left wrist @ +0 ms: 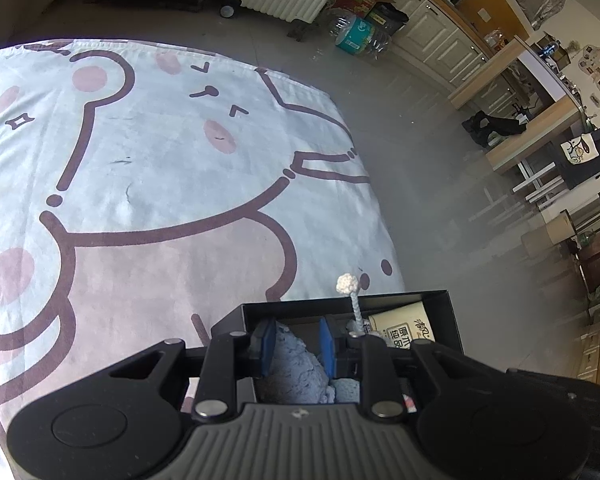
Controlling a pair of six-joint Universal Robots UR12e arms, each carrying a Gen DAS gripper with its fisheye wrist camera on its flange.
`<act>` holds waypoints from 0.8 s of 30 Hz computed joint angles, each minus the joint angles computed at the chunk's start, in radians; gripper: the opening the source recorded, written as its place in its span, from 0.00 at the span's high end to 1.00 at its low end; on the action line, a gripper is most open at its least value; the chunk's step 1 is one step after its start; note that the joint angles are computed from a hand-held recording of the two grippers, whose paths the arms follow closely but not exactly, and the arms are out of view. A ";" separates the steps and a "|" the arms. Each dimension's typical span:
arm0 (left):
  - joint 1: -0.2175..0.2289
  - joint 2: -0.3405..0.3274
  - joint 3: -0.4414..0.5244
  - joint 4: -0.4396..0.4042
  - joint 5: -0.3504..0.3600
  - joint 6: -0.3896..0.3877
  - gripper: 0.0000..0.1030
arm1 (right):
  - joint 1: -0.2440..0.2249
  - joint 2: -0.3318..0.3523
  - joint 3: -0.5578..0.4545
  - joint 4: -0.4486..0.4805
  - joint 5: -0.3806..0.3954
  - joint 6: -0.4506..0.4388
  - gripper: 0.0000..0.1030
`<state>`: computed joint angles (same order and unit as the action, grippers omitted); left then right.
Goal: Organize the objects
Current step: 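Open the left gripper releasing the mouse while the right gripper releases the tissue pack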
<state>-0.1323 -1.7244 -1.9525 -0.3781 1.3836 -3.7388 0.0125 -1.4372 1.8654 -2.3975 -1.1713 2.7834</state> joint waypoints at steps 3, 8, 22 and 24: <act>0.000 0.001 -0.001 0.001 0.000 0.005 0.76 | 0.009 0.018 -0.002 -0.078 -0.007 0.057 0.85; 0.000 0.003 -0.002 -0.001 -0.001 0.015 0.76 | 0.033 0.047 -0.018 -0.073 -0.042 0.032 0.81; -0.006 0.007 0.003 -0.017 0.007 0.040 0.76 | 0.045 0.039 -0.005 0.047 -0.110 -0.061 0.81; -0.006 0.008 0.003 -0.018 0.009 0.044 0.76 | 0.049 0.043 0.000 0.031 -0.121 -0.075 0.82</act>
